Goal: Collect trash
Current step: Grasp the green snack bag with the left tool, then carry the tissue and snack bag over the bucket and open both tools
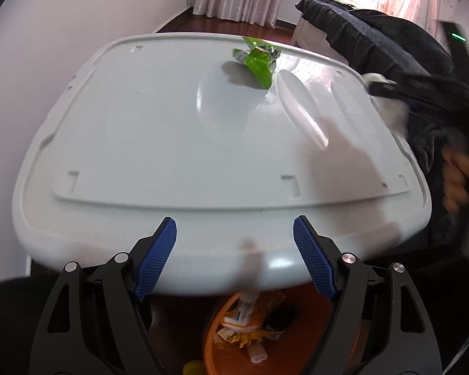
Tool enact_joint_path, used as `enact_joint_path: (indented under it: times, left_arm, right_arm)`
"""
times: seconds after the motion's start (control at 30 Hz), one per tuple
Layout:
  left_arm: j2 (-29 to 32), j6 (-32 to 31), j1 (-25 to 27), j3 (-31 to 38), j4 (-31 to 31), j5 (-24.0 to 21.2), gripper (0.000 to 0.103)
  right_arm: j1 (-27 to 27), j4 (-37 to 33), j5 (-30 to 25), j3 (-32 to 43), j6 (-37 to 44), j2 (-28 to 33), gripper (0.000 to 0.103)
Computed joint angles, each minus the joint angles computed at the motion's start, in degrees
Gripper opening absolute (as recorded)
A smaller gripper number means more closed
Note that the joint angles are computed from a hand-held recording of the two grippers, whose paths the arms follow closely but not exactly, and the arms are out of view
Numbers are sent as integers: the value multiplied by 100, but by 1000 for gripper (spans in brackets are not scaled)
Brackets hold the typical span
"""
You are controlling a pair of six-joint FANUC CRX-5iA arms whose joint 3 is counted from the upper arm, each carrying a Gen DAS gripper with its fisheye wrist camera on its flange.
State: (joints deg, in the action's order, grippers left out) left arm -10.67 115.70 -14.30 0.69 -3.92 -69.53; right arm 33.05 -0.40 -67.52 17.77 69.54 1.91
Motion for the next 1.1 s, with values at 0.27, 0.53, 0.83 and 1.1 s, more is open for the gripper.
enact_joint_path:
  times: [0.27, 0.53, 0.83, 1.1]
  left_arm:
    - [1331, -795, 134, 1648, -431, -43, 76]
    - [2926, -2012, 507, 3341, 117, -216, 76]
    - [3947, -2090, 308, 4279, -519, -530, 46]
    - [3465, -1423, 90, 3683, -925, -150, 31]
  right_arm:
    - [441, 357, 531, -1319, -271, -1107, 32]
    - [185, -162, 497, -1283, 56, -989, 32]
    - [13, -452, 459, -1145, 110, -881, 32]
    - [37, -429, 529, -1097, 1, -853, 32]
